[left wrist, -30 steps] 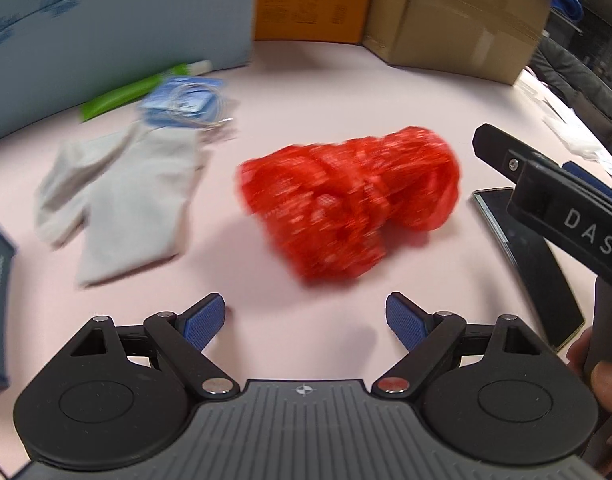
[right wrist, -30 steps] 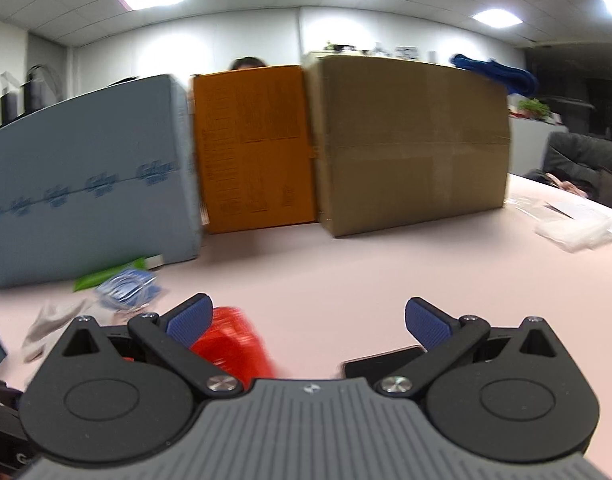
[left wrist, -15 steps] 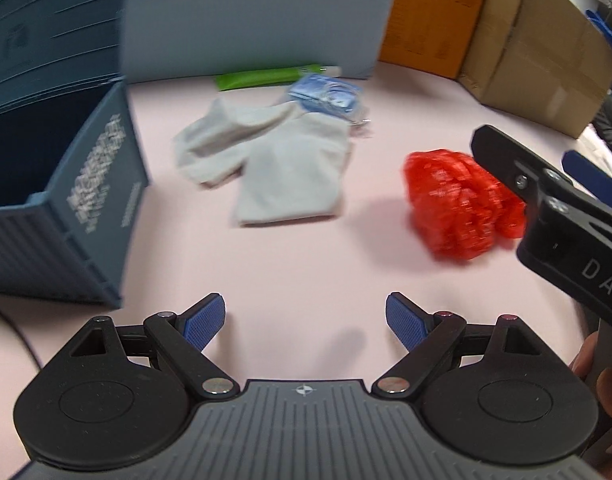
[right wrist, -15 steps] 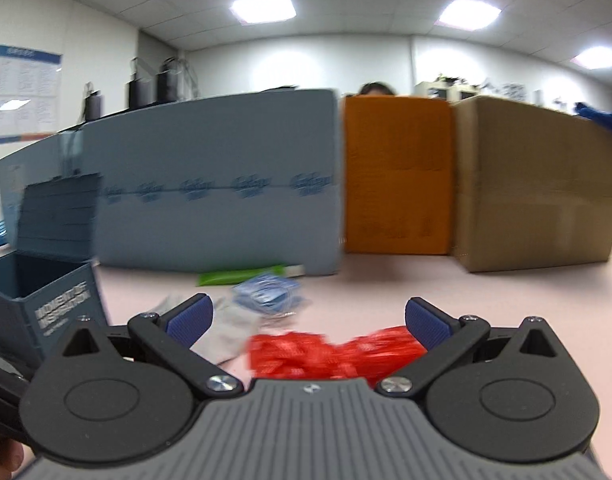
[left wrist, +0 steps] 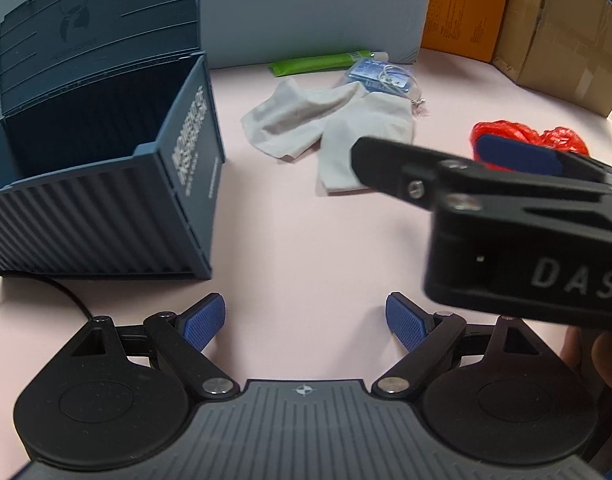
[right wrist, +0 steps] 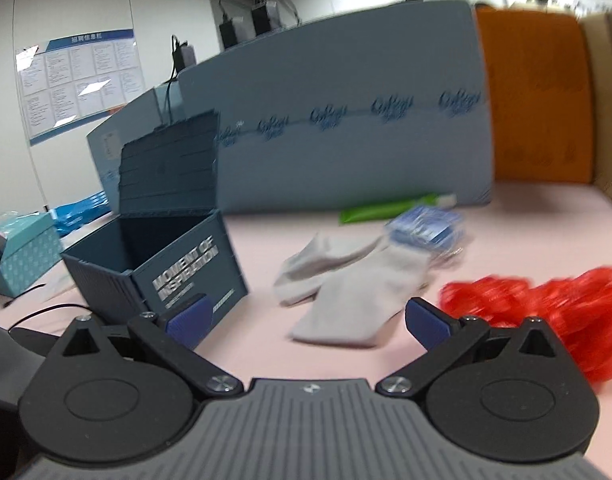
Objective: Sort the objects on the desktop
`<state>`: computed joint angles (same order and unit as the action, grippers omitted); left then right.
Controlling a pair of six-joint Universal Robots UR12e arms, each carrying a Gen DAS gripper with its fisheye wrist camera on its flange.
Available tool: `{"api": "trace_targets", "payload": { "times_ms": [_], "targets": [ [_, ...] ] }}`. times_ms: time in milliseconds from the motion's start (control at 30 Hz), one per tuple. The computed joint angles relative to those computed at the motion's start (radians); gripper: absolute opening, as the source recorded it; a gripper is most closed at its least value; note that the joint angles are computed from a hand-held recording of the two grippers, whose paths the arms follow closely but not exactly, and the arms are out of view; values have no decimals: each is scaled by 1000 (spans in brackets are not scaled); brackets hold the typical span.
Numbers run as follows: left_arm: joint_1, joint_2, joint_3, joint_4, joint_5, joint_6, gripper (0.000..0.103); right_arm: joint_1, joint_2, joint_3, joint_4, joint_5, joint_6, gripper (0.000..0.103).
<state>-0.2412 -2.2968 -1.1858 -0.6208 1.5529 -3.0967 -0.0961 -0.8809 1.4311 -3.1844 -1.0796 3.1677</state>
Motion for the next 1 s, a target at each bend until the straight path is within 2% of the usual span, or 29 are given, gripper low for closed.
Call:
{"api": "trace_targets", "payload": {
  "times_ms": [133, 267, 467, 667, 800, 1000],
  "targets": [
    [-1, 2, -4, 4, 3, 11, 87, -1, 4, -15, 87, 23, 30, 103],
    [-4, -4, 6, 5, 2, 12, 87, 2, -1, -20, 149, -34, 20, 103],
    [-13, -23, 36, 1, -18, 34, 87, -3, -6, -16, 160, -114, 21, 103],
    [-23, -44, 70, -8, -41, 70, 90, -16, -8, -7, 152, -159, 70, 103],
    [-23, -48, 76, -10, -48, 77, 91, -20, -5, -11, 158, -153, 92, 103],
    [-14, -35, 51, 1, -66, 94, 91, -12, 10, -47, 201, -117, 64, 103]
  ]
}}
